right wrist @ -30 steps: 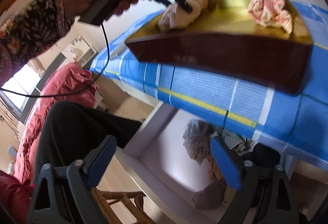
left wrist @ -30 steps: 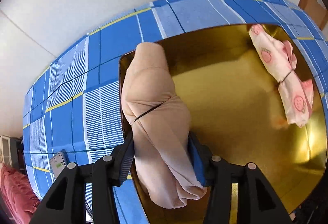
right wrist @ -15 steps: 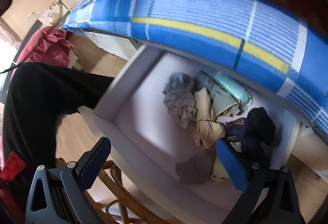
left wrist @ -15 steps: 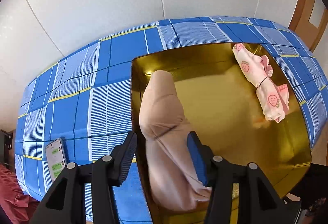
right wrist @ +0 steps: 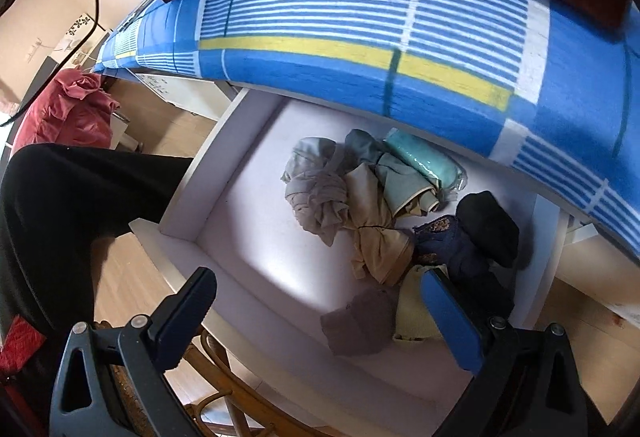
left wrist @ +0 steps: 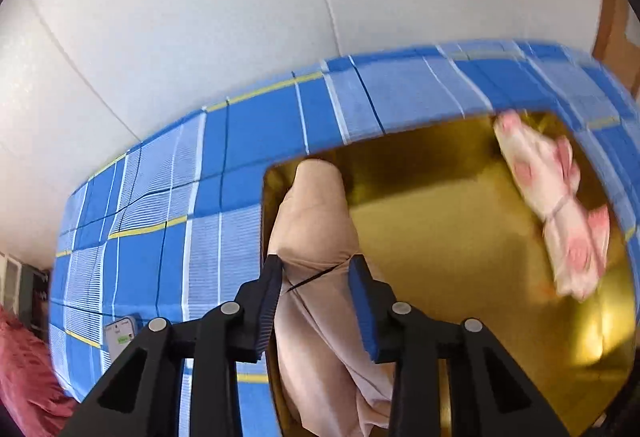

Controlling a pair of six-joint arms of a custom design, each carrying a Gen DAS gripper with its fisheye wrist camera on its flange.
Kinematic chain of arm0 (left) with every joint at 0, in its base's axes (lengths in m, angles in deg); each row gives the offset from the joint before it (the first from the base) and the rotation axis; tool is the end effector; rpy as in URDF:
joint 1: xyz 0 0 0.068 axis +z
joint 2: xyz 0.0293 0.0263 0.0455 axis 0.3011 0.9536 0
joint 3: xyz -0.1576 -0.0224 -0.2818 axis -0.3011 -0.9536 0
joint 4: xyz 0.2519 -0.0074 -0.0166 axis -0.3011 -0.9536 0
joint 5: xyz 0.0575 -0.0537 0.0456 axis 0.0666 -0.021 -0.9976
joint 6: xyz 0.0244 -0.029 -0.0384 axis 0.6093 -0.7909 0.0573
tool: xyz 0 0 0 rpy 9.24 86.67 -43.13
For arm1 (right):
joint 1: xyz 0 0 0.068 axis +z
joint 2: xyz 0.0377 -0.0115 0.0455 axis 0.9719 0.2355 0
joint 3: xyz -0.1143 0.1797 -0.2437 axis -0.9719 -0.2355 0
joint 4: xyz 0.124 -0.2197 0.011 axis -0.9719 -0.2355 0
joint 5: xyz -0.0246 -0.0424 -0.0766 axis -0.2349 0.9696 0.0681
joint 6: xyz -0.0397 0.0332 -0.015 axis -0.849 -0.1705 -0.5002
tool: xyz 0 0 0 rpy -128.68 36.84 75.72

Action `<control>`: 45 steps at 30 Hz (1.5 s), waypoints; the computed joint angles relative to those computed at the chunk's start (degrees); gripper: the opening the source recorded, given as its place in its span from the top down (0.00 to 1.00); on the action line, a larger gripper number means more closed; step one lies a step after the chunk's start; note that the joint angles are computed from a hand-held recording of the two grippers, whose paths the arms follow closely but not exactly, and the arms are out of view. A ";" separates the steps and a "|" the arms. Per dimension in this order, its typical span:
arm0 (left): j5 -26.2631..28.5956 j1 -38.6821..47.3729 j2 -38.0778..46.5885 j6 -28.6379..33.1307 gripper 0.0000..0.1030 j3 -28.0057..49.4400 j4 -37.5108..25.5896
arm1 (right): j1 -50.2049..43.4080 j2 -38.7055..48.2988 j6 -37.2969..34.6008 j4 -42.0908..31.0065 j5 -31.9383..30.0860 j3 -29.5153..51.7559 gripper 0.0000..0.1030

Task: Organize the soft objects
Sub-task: 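Reach into the drawer and grasp the grey sock with the right tool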

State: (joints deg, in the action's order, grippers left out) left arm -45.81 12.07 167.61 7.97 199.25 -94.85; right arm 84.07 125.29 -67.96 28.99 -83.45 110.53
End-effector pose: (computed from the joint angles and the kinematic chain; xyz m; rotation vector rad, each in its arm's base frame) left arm 0.3696 -0.0285 0.4390 0.1953 2.5881 0.2549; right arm 0.1906 0.0401 0.2627 -0.7296 2.7737 0.5674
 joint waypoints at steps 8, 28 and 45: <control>7.39 1.05 -10.80 -2.88 0.66 -8.33 3.40 | -1.78 3.69 1.91 0.71 3.53 -0.15 0.00; 16.46 -22.67 -51.63 -24.55 0.45 -65.45 15.39 | -5.62 13.50 3.50 2.88 10.79 -5.87 0.10; 25.48 -1.96 -35.25 -29.50 0.45 -88.86 36.69 | 1.76 23.23 13.30 12.65 11.76 -12.48 0.17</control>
